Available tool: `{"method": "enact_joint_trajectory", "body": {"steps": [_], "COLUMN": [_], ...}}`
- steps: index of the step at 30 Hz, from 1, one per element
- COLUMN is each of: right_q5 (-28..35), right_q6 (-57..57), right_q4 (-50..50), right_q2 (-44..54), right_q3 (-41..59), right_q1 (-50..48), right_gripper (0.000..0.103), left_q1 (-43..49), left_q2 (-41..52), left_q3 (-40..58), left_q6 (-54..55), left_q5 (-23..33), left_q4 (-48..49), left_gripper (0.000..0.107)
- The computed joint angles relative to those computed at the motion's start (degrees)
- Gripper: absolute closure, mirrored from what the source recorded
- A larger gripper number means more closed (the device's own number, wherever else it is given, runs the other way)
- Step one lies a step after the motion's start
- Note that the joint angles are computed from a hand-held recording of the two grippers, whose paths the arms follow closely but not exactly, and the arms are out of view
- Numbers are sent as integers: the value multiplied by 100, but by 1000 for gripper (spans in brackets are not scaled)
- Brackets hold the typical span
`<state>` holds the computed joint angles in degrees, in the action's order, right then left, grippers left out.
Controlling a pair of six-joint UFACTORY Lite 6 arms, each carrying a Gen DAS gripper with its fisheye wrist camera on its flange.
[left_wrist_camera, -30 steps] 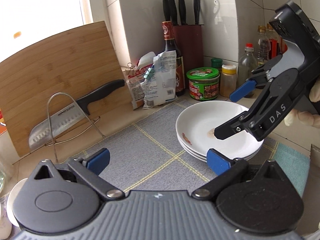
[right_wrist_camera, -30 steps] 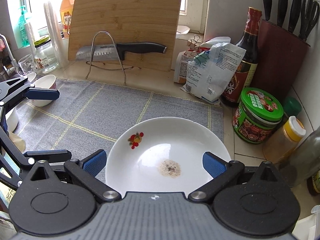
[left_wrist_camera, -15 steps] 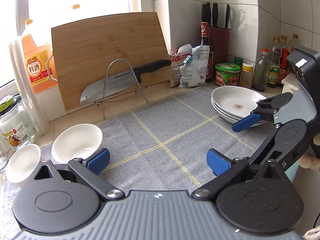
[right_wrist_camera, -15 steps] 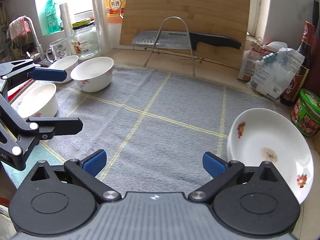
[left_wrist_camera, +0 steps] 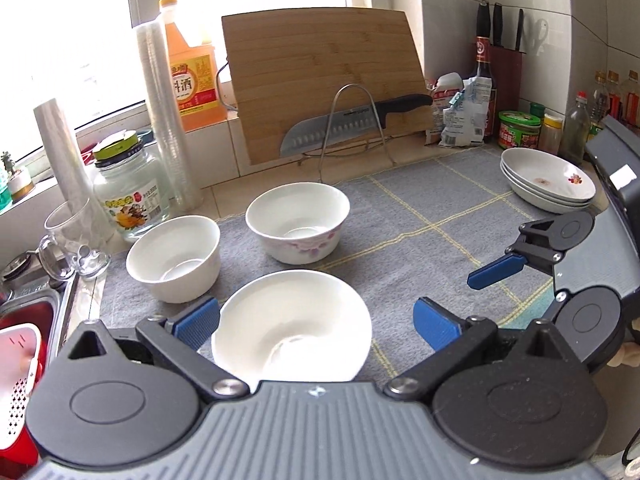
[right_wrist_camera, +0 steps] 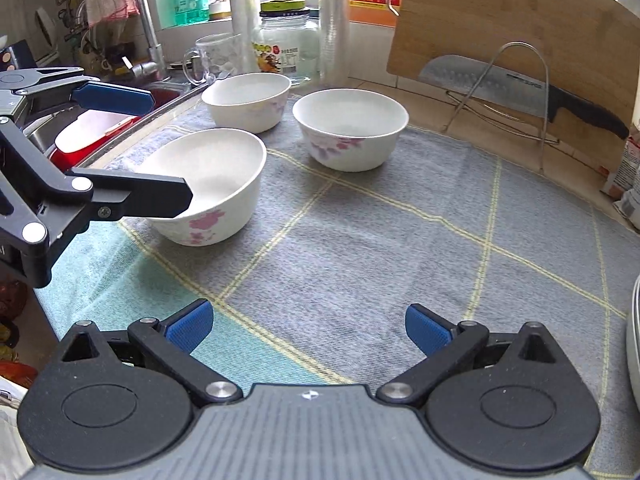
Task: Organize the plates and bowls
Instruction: 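Move the right tool away from the stack toward the white bowls, then move the left tool to a white flower-print bowl and close on its rim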
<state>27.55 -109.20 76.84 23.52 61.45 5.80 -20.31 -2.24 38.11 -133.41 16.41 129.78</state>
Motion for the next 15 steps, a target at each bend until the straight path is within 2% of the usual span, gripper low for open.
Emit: {"method": "enact_joint_trajectory", "body": {"steps": [7,12,15], "right_q5": [-178,-267,-471], "right_q6": [85,119,-446], "right_q4": [119,189,661], "right_q2": [401,749,692], "right_q3": [299,501,349], "right_q1": [745,1044,1162], "right_gripper": [0,0,0], "left_q1": [819,1253,1325], "left_q2": [-70,92,289], "left_q3": [-191,-96,49], "left_q6": [-1004,-2477,-2727], "left_q5": [-351,-618,-665], "left_q4": [1174,2879,3266], "left_gripper": [5,5,5]}}
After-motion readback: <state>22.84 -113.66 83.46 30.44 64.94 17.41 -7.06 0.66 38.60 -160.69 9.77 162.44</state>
